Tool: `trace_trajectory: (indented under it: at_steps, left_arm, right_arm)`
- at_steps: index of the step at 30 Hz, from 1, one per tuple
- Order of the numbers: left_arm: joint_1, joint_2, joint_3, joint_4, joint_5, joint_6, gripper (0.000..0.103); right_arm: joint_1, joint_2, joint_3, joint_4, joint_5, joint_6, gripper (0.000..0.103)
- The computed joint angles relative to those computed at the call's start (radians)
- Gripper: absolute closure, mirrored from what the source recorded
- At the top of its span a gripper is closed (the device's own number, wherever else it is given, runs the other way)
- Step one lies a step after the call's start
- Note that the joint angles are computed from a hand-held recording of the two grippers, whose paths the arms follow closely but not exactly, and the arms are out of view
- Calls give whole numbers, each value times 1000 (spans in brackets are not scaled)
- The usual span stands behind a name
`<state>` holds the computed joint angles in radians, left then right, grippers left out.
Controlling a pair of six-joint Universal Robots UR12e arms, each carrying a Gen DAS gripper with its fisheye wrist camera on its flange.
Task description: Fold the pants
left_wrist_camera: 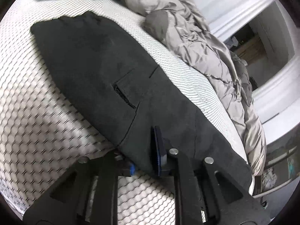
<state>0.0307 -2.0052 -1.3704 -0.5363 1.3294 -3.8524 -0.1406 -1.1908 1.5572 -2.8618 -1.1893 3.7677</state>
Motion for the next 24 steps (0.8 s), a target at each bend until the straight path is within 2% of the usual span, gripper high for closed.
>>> trace_trajectory:
  at_steps: [1, 2, 4, 5, 6, 7, 8, 9, 11, 12, 13, 15, 17, 19, 21, 24]
  left_arm:
    - [-2, 4, 1, -20, 22, -11, 83]
    - [-2, 7, 0, -24, 38, -12, 82]
    - [-9, 16, 1, -32, 99, -6, 78]
    - [-14, 22, 1, -35, 138, -7, 68]
    - [-18, 28, 0, -29, 175, -17, 61]
    - [-20, 34, -10, 1, 197, -36, 50]
    - [-21, 40, -21, 35, 205, -51, 44]
    - [-21, 43, -24, 48, 206, -54, 41]
    - [-22, 45, -25, 66, 193, -42, 31]
    - [-24, 45, -24, 75, 180, -28, 28]
    - [-27, 43, -20, 75, 168, -12, 20]
    - [-35, 39, -10, 71, 146, 39, 14]
    - [-51, 33, 3, 69, 150, 92, 1]
    - [-70, 28, 11, 87, 155, 143, 1]
    - [-84, 29, 14, 112, 137, 199, 1]
    - [-102, 31, 6, 182, 131, 230, 1]
  right_arm:
    - [1, 0, -7, 29, -1, -10, 99]
    - [1, 0, -12, 42, -6, -6, 93]
    - [-1, -2, -14, 55, -27, 28, 76]
    - [-7, -5, -3, 23, -30, 80, 62]
    - [-12, -5, 4, -5, -29, 118, 55]
    - [-16, -8, 12, -25, -46, 159, 55]
    - [-17, -10, 12, -25, -66, 183, 55]
    - [-20, -13, 18, -32, -85, 212, 55]
    - [-20, -22, 35, -53, -143, 268, 55]
    - [-15, -28, 38, -41, -190, 264, 55]
    - [-11, -32, 34, -25, -222, 250, 55]
    - [-3, -38, 29, -2, -262, 225, 55]
    - [10, -41, 19, 22, -305, 201, 55]
    - [26, -42, 9, 30, -355, 179, 54]
    - [48, -40, -5, 20, -421, 156, 46]
    - [74, -35, -22, -15, -505, 117, 43]
